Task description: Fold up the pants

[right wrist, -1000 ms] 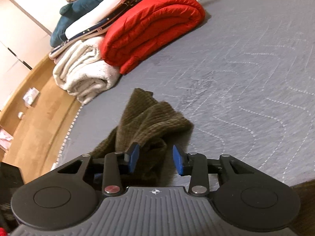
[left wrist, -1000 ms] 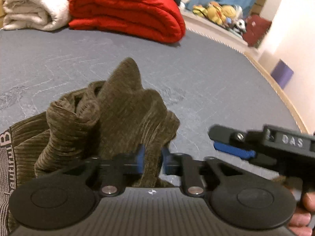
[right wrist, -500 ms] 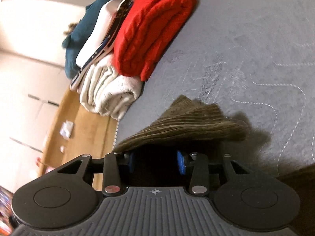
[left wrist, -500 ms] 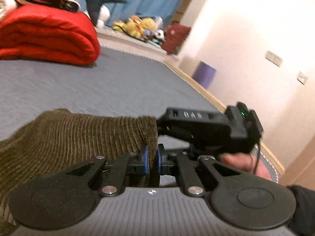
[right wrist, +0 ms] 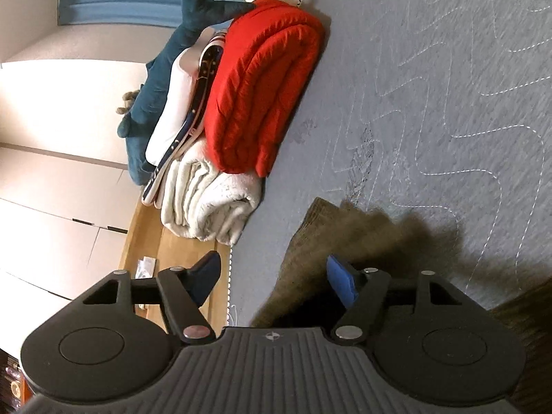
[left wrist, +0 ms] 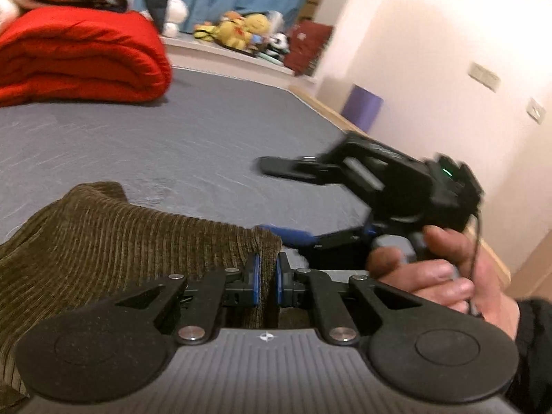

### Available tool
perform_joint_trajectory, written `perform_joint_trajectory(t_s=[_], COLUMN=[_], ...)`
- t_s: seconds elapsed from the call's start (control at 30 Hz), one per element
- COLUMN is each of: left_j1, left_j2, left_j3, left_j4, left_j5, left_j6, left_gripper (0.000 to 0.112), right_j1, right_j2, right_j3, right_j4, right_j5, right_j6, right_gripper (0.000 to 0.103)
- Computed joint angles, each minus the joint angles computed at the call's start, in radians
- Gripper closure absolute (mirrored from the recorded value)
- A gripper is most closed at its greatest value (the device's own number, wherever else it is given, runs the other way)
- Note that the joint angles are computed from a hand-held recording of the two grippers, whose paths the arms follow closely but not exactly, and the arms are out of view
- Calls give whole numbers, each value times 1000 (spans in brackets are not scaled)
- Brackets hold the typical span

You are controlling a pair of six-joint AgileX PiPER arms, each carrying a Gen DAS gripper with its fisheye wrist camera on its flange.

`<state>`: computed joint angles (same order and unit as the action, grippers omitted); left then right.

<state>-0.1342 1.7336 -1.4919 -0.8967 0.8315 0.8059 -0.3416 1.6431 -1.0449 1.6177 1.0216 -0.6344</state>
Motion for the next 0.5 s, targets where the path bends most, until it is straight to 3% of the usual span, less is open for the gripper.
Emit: perform_joint_trajectory(t_s=[0.2,0.33,0.5], left_j1=[2,-1,-10], left_j2=[-33,-40,-32], left_j3=[51,59,37], left_j4=[-17,6,34], left_j5=[-11,-52,-44], left_j6=[66,34,20], left_gripper=[103,103,103], right_j1=[73,68,49], right_j2=[54,48,9], right_j3=[-119,-139,-141], right_j4=[-281,-319,-360], right_j5=[0,12,47], right_j6=[188,275,351], right_gripper=[25,25,25])
